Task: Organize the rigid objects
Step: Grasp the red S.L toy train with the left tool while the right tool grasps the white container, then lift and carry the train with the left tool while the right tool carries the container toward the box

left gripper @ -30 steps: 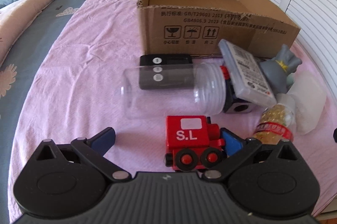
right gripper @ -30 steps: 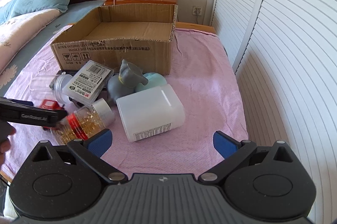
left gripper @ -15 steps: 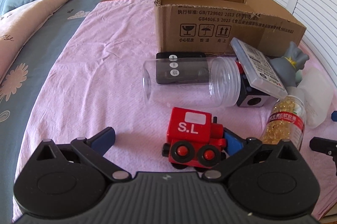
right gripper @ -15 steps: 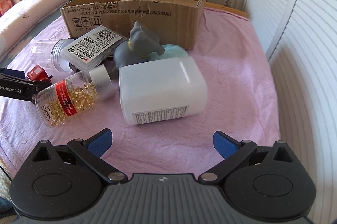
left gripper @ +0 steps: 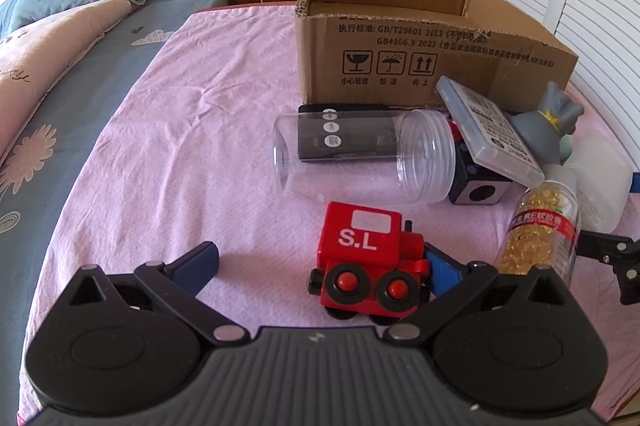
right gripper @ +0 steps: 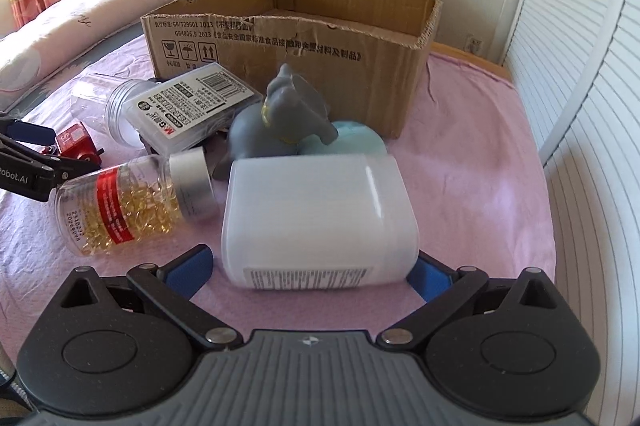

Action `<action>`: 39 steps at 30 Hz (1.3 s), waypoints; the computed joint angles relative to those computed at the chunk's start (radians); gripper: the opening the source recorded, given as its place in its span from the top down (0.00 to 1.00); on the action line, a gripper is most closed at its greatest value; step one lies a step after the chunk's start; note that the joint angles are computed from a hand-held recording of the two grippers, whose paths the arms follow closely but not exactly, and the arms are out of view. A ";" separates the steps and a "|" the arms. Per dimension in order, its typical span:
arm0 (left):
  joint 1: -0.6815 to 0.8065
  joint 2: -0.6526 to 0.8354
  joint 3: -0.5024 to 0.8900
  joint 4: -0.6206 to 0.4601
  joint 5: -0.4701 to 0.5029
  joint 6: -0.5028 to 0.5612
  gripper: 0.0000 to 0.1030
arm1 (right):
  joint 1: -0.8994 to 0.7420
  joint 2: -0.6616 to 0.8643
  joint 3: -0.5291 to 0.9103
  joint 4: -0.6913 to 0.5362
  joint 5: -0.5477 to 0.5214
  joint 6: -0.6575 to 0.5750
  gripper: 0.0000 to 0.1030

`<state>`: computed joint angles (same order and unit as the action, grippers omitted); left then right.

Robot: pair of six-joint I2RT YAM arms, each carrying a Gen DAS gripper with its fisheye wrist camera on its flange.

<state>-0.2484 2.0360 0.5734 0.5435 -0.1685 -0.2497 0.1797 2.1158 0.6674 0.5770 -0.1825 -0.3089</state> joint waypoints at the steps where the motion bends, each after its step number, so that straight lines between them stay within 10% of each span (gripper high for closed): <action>1: 0.000 0.000 0.000 0.000 0.000 0.000 0.00 | 0.004 0.001 0.001 0.010 0.002 -0.017 0.01; 17: -0.038 -0.010 -0.066 0.116 -0.037 0.041 0.07 | 0.013 -0.013 0.015 -0.003 0.026 0.026 0.16; 26: -0.032 -0.016 -0.073 0.142 0.027 0.061 0.48 | 0.022 -0.021 0.016 -0.005 0.040 0.055 0.16; 39: -0.016 -0.019 -0.066 0.122 0.064 0.102 0.48 | 0.010 -0.011 0.015 -0.020 0.029 0.055 0.16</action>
